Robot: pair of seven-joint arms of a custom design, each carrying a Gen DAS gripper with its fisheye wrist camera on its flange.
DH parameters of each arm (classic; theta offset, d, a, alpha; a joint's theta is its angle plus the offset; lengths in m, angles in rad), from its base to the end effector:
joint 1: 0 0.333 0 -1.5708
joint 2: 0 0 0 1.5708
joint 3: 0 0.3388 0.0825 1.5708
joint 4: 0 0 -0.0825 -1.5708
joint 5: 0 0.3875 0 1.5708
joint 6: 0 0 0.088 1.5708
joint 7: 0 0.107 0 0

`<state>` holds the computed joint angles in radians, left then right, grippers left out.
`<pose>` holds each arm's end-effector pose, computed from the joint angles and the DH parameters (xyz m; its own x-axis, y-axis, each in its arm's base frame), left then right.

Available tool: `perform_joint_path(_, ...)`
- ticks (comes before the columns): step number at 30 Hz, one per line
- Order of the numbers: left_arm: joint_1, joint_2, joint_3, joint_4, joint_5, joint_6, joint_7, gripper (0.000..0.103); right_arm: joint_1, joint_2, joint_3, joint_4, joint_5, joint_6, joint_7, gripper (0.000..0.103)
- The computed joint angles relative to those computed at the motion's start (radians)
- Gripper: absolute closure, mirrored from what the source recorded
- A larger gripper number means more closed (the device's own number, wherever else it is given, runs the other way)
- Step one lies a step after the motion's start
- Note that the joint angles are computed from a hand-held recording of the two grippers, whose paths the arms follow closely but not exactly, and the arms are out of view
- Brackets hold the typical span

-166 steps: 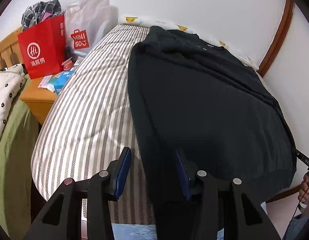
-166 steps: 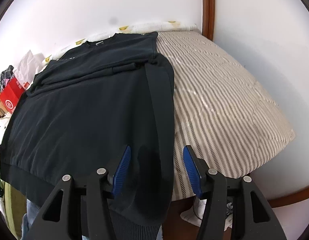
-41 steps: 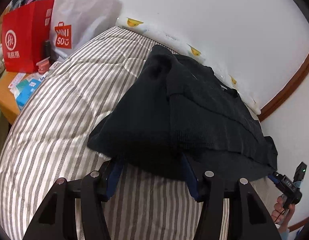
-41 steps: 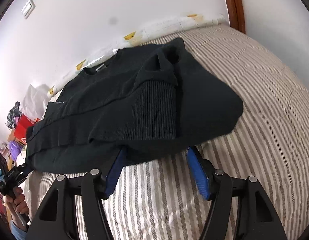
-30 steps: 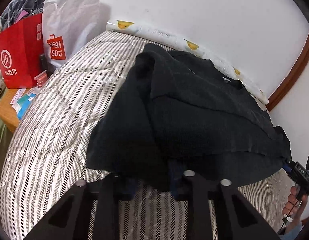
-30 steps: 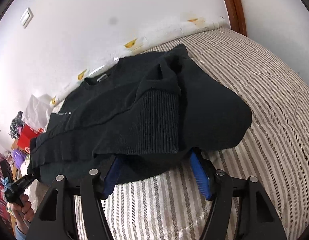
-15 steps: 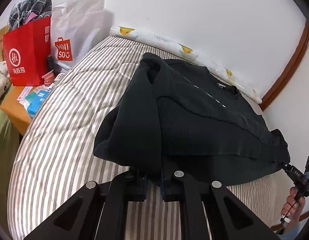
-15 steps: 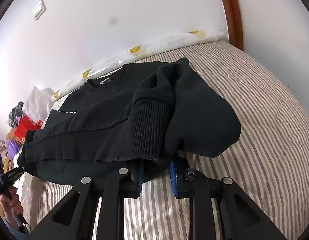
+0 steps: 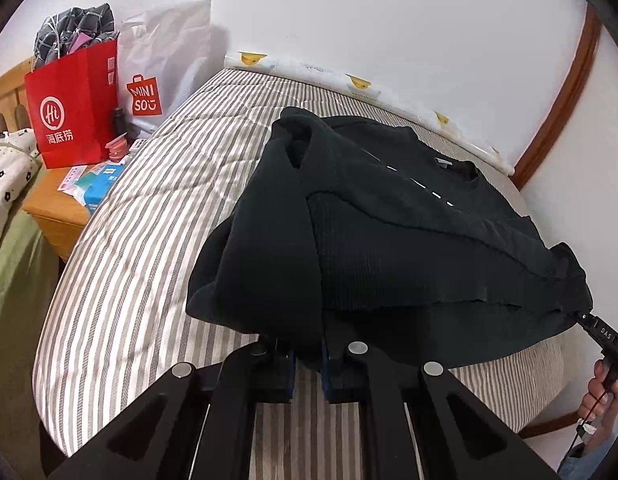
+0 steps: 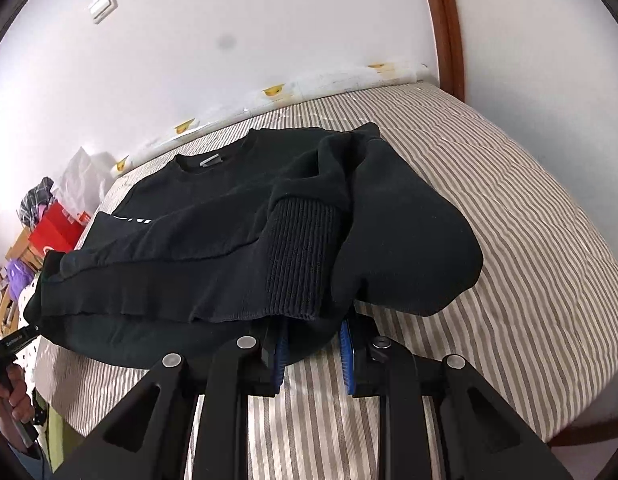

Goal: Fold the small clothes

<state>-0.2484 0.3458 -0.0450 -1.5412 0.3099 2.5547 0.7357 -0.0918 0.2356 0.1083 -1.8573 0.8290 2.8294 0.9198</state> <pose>0.6909 -0.2077 0.5518 0.2518 -0.9351 0.2493 -0.7203 -0.3531 -0.5971 0.6655 -0.0324 0.4869 0.0764 -0.9547 -0.2876 -0.6909 0.1572 -0.7056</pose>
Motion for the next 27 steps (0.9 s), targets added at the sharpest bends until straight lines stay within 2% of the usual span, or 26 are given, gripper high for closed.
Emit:
perform_joint_path(7,-0.009,-0.032,-0.007,-0.044,0.021,-0.002,-0.004,0.094,0.002,-0.051,-0.014,-0.077,0.067,0.008,-0.048,0.081)
perform_joint_path(14,0.0,-0.056,-0.023,-0.074,0.012,-0.013,0.006,0.093,0.02,-0.089,-0.047,-0.126,0.064,-0.001,-0.047,0.077)
perform_joint_path(18,-0.002,-0.086,-0.035,-0.109,0.017,-0.006,0.032,0.092,0.051,-0.147,-0.063,-0.193,0.04,0.086,-0.075,0.077)
perform_joint_path(20,-0.006,-0.105,-0.038,-0.13,0.036,0.009,0.035,0.092,0.064,-0.178,-0.061,-0.212,0.092,0.115,-0.149,0.077)
perform_joint_path(23,0.01,-0.132,-0.065,-0.166,-0.008,0.083,0.09,0.091,0.096,-0.202,-0.074,-0.205,0.17,0.082,-0.249,0.077)
perform_joint_path(24,0.012,-0.135,-0.071,-0.168,-0.021,0.099,0.11,0.09,0.105,-0.205,-0.08,-0.197,0.2,0.043,-0.285,0.077)
perform_joint_path(27,-0.008,-0.131,-0.065,-0.149,0.012,0.104,0.119,0.09,0.131,-0.194,-0.095,-0.18,0.212,-0.016,-0.311,0.079)
